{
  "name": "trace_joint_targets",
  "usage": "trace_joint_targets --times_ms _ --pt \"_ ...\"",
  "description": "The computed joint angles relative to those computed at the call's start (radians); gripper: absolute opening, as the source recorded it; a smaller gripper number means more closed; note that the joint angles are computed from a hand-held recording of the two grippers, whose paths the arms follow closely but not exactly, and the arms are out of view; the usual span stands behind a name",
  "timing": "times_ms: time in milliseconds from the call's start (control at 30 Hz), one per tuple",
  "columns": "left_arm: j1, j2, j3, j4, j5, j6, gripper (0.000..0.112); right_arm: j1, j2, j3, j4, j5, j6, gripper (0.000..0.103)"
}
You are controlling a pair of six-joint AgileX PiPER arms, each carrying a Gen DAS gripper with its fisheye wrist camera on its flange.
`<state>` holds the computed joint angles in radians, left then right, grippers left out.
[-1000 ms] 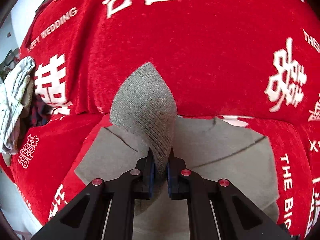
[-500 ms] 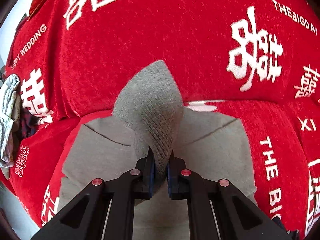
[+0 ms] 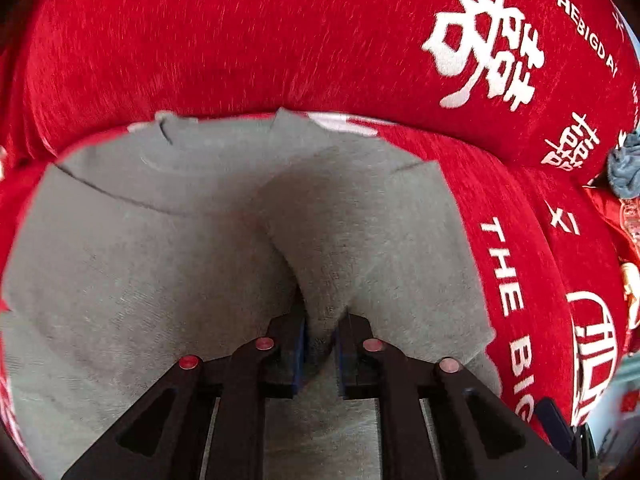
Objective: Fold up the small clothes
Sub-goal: 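Lower the sleeve onto the sweater and open the left gripper, then move both grippers over the folded sweater to its hem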
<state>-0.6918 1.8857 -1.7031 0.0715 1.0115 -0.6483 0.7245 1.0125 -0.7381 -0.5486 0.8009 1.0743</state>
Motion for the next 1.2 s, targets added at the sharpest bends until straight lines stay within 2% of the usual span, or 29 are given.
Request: trace_joint_targets --times_ms 33,67,133,200,333,500,567,667,700,767,867,900,967,1000,1067,1200 --pt "0.016 -0.024 0.047 -0.057 -0.058 0.042 0.045 0.0 0.004 -0.002 0.003 -0.005 -0.004 0.079" --pt "0.029 -0.051 0.093 -0.111 -0.117 0.078 0.069 -0.002 0.005 -0.002 0.007 -0.009 -0.008 0.079" --pt "0.026 -0.064 0.11 -0.098 -0.133 0.067 0.089 -0.003 0.013 -0.004 0.012 -0.017 -0.014 0.079" --pt "0.007 -0.07 0.111 -0.042 -0.127 0.034 0.09 -0.004 0.016 -0.007 0.018 -0.021 -0.02 0.079" --pt "0.067 -0.132 0.189 -0.202 -0.189 0.178 0.09 -0.019 0.002 -0.011 0.048 -0.038 -0.062 0.079" --pt "0.161 -0.273 0.334 -0.386 -0.255 0.373 0.09 -0.195 -0.004 -0.018 0.352 -0.169 -0.354 0.079" --pt "0.191 -0.293 0.354 -0.372 -0.241 0.371 0.09 -0.26 0.036 -0.051 0.466 -0.197 -0.463 0.079" --pt "0.213 -0.281 0.36 -0.32 -0.215 0.328 0.09 -0.297 0.152 -0.161 0.486 -0.195 -0.499 0.079" --pt "0.218 -0.275 0.363 -0.297 -0.208 0.301 0.09 -0.304 0.192 -0.204 0.48 -0.184 -0.504 0.079" --pt "0.222 -0.277 0.393 -0.277 -0.215 0.271 0.09 -0.29 0.314 -0.34 0.417 -0.111 -0.486 0.079" --pt "0.203 -0.302 0.438 -0.221 -0.231 0.246 0.09 -0.225 0.535 -0.585 0.323 0.06 -0.514 0.079" --pt "0.188 -0.31 0.445 -0.187 -0.229 0.229 0.09 -0.186 0.617 -0.666 0.254 0.144 -0.519 0.078" --pt "0.159 -0.322 0.453 -0.118 -0.215 0.202 0.09 -0.139 0.695 -0.724 0.154 0.256 -0.529 0.078" --pt "0.142 -0.327 0.458 -0.082 -0.211 0.191 0.09 -0.128 0.691 -0.705 0.121 0.274 -0.517 0.078" --pt "0.123 -0.341 0.477 -0.042 -0.211 0.189 0.09 -0.131 0.618 -0.614 0.104 0.254 -0.473 0.078" --pt "0.12 -0.376 0.502 -0.049 -0.229 0.216 0.09 -0.163 0.364 -0.388 0.106 0.266 -0.381 0.079"
